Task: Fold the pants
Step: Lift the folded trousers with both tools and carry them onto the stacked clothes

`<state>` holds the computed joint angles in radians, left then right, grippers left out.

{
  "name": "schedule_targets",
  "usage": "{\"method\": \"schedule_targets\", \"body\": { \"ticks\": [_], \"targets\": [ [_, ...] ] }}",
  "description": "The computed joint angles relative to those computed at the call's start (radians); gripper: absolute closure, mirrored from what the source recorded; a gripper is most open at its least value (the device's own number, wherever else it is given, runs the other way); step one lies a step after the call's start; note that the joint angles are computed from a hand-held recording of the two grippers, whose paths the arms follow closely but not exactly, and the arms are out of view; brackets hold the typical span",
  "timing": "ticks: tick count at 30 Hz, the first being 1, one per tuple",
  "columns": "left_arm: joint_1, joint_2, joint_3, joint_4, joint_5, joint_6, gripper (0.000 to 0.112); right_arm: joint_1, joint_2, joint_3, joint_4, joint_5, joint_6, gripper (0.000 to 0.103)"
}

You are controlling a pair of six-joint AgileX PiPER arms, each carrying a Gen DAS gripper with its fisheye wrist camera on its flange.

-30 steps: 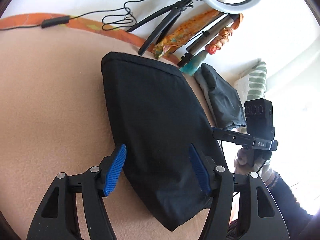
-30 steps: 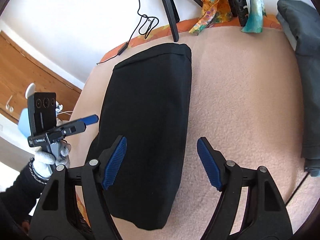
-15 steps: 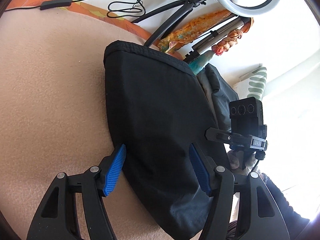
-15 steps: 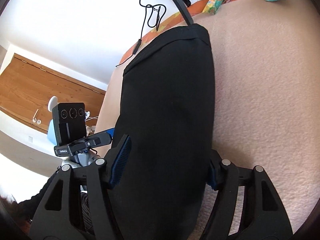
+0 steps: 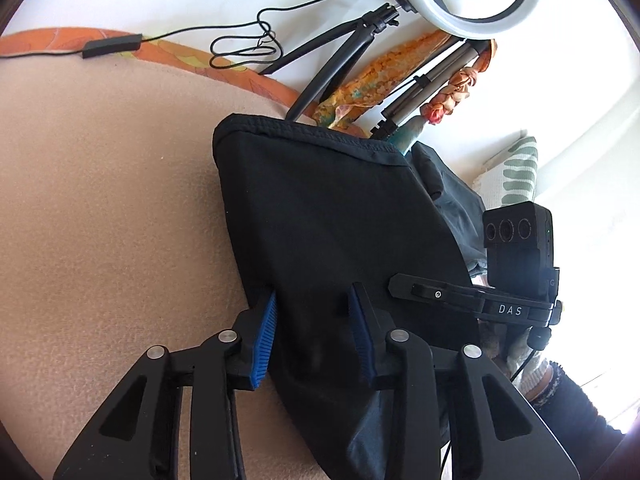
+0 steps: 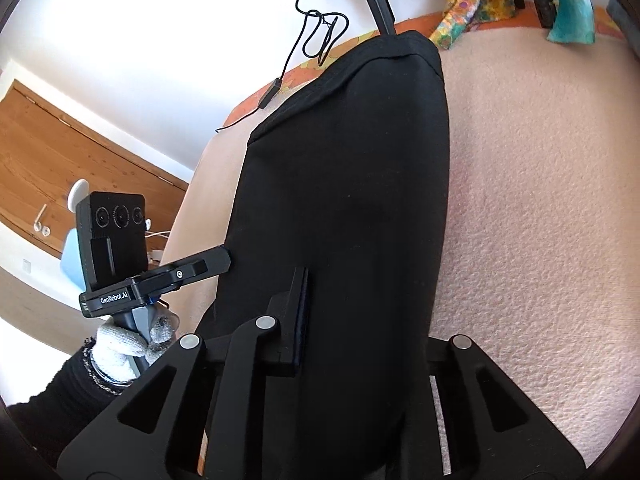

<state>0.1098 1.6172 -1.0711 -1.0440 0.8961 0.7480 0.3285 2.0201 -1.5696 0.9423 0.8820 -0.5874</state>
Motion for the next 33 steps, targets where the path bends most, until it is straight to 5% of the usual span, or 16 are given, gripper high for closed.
{"method": "schedule_targets", "body": {
  "ticks": [11, 23, 33],
  "targets": [
    [-0.063, -0.105, 0.032, 0.027, -0.073, 0.012, 0.092, 0.067, -0.178, 0.121, -0.194, -0.128, 0.065, 0.088],
    [-0.245, -0.154, -0.057, 0.067, -0.173, -0.032, 0.092, -0.075, -0.398, 0.233, -0.196, -0.088, -0.035, 0.088],
    [-0.432, -0.012, -0.297, 0.148, -0.200, -0.145, 0.092, -0.242, -0.513, 0.245, -0.229, -0.010, -0.068, 0.088]
  ]
}}
